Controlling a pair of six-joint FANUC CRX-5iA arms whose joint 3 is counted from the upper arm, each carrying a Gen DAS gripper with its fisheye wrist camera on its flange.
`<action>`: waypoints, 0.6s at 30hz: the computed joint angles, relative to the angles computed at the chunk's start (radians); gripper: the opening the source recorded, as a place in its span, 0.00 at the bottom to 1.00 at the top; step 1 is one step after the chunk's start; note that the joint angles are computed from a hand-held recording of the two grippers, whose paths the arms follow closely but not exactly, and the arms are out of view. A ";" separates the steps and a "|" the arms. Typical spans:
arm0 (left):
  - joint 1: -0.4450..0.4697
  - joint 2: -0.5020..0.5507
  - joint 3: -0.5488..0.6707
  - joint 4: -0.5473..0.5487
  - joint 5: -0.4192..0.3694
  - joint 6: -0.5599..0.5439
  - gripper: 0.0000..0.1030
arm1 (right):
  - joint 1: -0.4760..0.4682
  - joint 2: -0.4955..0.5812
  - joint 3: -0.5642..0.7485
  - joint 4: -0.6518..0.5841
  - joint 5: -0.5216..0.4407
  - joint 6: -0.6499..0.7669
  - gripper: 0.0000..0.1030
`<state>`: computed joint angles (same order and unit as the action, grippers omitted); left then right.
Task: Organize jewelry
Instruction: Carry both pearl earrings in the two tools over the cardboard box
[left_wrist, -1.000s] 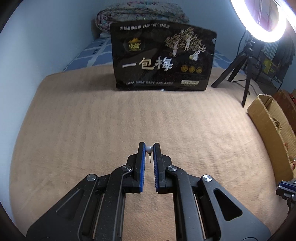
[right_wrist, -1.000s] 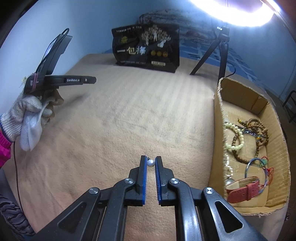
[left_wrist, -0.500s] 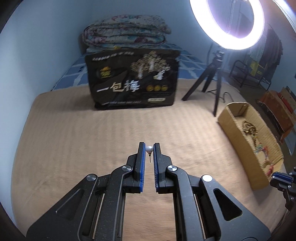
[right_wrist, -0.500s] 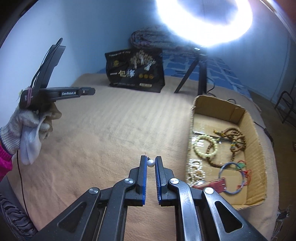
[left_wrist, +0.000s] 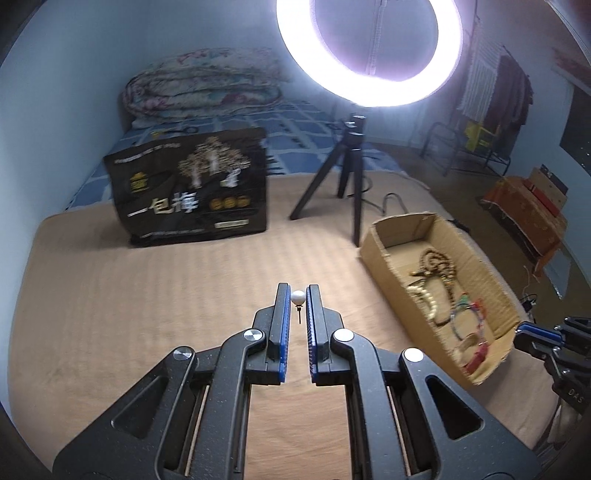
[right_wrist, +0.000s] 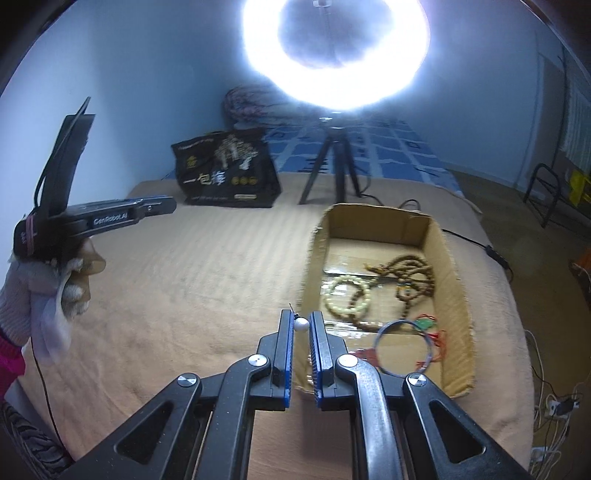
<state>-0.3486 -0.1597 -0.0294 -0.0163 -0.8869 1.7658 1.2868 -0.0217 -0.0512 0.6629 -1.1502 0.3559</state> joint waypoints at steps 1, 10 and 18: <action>-0.012 0.008 0.009 -0.003 0.001 0.009 0.06 | -0.001 -0.008 -0.008 0.004 -0.007 -0.005 0.06; -0.101 0.094 0.097 -0.038 0.007 0.057 0.06 | -0.023 -0.069 -0.069 0.008 -0.043 -0.038 0.06; -0.158 0.172 0.167 -0.057 0.010 0.092 0.06 | -0.046 -0.099 -0.100 -0.016 -0.053 -0.039 0.06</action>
